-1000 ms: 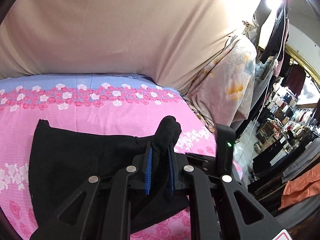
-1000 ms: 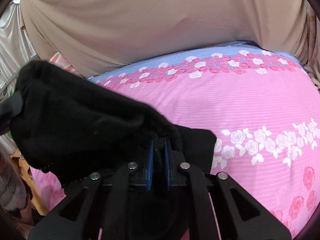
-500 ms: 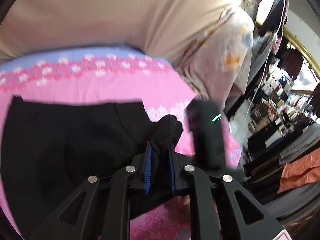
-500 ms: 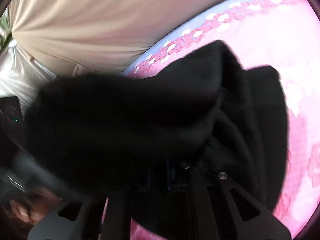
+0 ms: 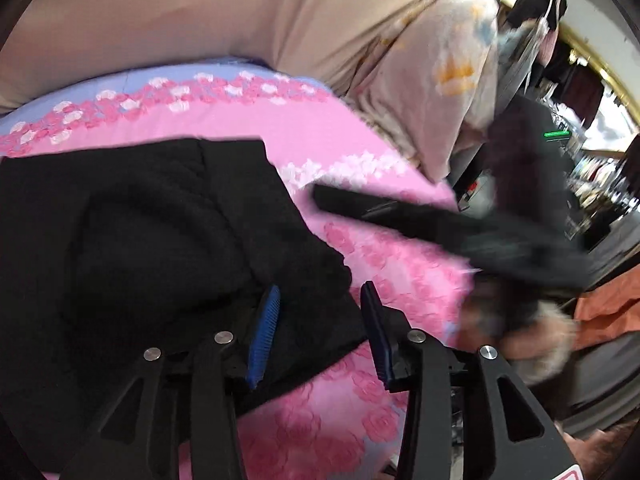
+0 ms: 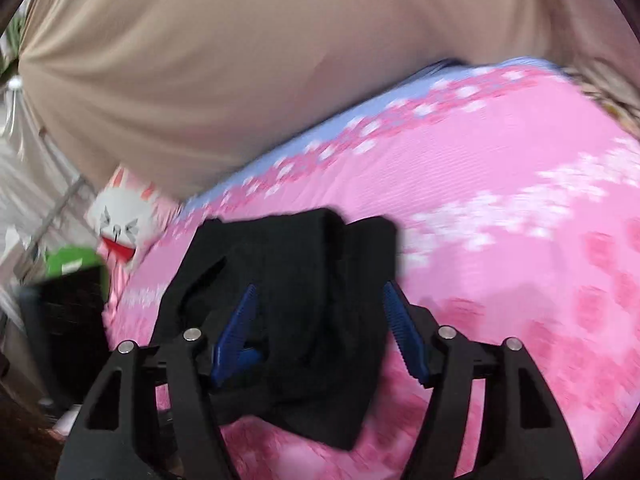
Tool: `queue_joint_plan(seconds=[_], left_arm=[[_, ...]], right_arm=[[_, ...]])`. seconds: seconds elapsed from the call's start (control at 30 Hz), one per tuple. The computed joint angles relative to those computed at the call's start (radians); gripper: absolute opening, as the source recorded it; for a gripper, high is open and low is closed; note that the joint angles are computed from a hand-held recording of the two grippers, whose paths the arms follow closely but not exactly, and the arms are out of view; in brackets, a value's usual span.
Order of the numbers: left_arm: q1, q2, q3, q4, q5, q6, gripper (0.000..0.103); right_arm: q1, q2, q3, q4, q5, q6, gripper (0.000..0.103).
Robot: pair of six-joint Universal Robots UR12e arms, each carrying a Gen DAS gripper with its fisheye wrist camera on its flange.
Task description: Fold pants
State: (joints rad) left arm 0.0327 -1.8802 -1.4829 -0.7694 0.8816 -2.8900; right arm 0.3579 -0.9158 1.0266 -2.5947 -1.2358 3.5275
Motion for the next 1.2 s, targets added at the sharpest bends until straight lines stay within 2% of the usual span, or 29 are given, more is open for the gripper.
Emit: queue_joint_plan(seconds=[0.03,0.07,0.1,0.13,0.17,0.23,0.33,0.37,0.43,0.5,0.57,0.63,0.67,0.8,0.9,0.93,0.97,1.0,1.03,1.1,1.13,1.2], left_arm=[[0.009,0.009,-0.008,0.022,0.007,-0.011,0.051],[0.018,0.021,-0.018,0.049,0.029,-0.026,0.054],[0.025,0.028,-0.019,0.034,0.054,-0.015,0.055],[0.034,0.035,-0.030,0.061,0.069,-0.034,0.055],[0.042,0.043,-0.044,0.102,0.092,-0.061,0.055],[0.066,0.056,-0.062,0.137,0.115,-0.086,0.055],[0.094,0.065,-0.077,0.178,0.133,-0.131,0.055],[0.100,0.069,-0.082,0.190,0.150,-0.142,0.055],[0.106,0.070,-0.091,0.218,0.214,-0.164,0.055],[0.106,0.064,-0.090,0.223,0.275,-0.182,0.055],[0.105,0.057,-0.087,0.217,0.326,-0.194,0.055],[0.101,0.052,-0.084,0.199,0.393,-0.197,0.055],[0.101,0.049,-0.081,0.187,0.418,-0.198,0.055],[0.120,0.054,-0.093,0.182,0.409,-0.211,0.057],[0.128,0.063,-0.108,0.193,0.404,-0.226,0.060],[0.130,0.064,-0.110,0.193,0.403,-0.230,0.061],[0.133,0.065,-0.112,0.193,0.402,-0.234,0.064],[0.137,0.067,-0.113,0.192,0.396,-0.244,0.066],[0.143,0.067,-0.112,0.190,0.379,-0.254,0.069],[0.175,0.067,-0.118,0.180,0.258,-0.292,0.076],[0.197,0.065,-0.123,0.167,0.174,-0.317,0.082],[0.228,0.056,-0.129,0.133,0.044,-0.359,0.082]], right_arm=[[0.012,0.033,-0.060,0.049,-0.014,-0.011,0.064],[0.018,0.058,-0.096,0.073,-0.019,-0.019,0.066],[0.020,0.073,-0.118,0.086,-0.009,-0.020,0.063],[0.028,0.092,-0.152,0.130,-0.029,-0.043,0.038],[0.032,0.092,-0.157,0.136,-0.042,-0.041,0.022],[0.035,0.066,-0.124,0.075,-0.036,-0.029,0.010],[0.036,0.034,-0.077,-0.028,-0.043,0.023,0.009],[0.040,0.018,-0.054,-0.046,-0.069,0.026,0.009],[0.048,0.011,-0.048,-0.012,-0.122,0.024,0.009],[0.055,0.038,-0.075,0.099,-0.176,0.050,0.010],[0.065,0.053,-0.080,0.102,-0.218,0.049,0.020],[0.069,0.049,-0.084,0.102,-0.234,0.056,0.023],[0.070,0.045,-0.085,0.105,-0.242,0.064,0.027],[0.076,0.030,-0.087,0.112,-0.284,0.057,0.042],[0.069,0.016,-0.060,0.100,-0.257,0.083,0.046],[0.067,0.013,-0.054,0.105,-0.250,0.090,0.052],[0.065,0.010,-0.047,0.111,-0.244,0.096,0.062],[0.065,0.008,-0.042,0.118,-0.247,0.102,0.066],[0.066,0.005,-0.038,0.125,-0.254,0.110,0.071],[0.062,-0.003,-0.019,0.134,-0.230,0.127,0.079],[0.060,-0.007,-0.009,0.130,-0.220,0.134,0.082],[0.055,-0.012,0.007,0.126,-0.185,0.159,0.087]])
